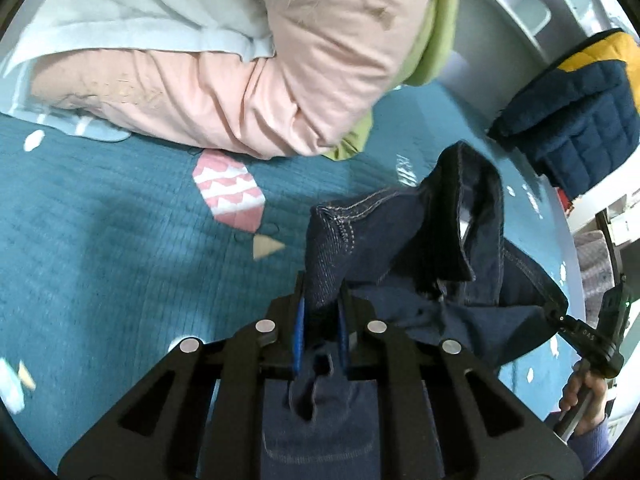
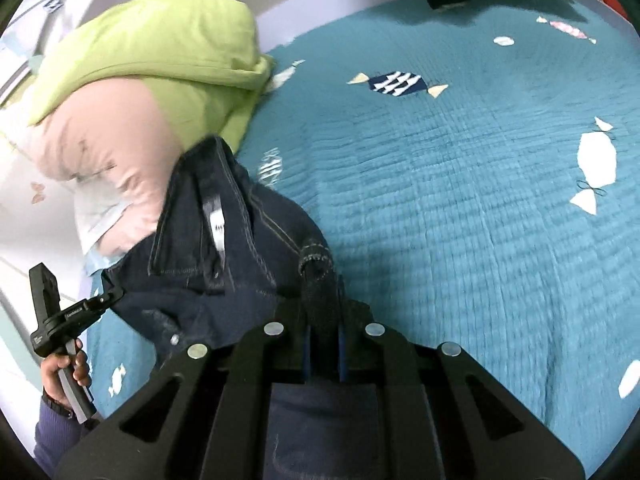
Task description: Fold large clothes
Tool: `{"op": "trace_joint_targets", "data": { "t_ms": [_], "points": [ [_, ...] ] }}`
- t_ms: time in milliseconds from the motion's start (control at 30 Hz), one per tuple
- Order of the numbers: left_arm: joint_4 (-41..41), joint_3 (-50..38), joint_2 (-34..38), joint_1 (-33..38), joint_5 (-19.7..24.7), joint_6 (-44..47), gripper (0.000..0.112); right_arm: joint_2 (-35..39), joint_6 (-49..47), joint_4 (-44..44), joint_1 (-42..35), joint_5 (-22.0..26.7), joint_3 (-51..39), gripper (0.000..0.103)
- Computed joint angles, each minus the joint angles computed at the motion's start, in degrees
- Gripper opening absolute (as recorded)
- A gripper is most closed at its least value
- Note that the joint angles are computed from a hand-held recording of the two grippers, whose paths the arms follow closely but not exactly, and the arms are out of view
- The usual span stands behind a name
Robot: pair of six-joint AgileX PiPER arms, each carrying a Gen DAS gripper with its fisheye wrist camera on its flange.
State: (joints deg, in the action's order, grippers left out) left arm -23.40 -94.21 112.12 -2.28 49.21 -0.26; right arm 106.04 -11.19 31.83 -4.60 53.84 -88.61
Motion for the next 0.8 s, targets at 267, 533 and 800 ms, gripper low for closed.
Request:
{"op": "trace_joint_targets", "data": {
  "t_ms": [267,533,800],
  "points": [
    [-3.1,17.5,-16.8,2.5,-0.9,3.3,0.013,-15.5,0.0,1.4,-1.3,2.6,12.4,0.009],
    [-5.9,33.4,-34.1,6.4,1.7,6.1,0.013,-29.8,-0.8,1.9,-5.3,7.7,23.5,0.009],
    [-6.5,47.4,-48.2,12.4,8.1,12.0,0.013,-42.2,-3.9,2.1,-12.1,13.9,36.0,0.01]
  ]
}}
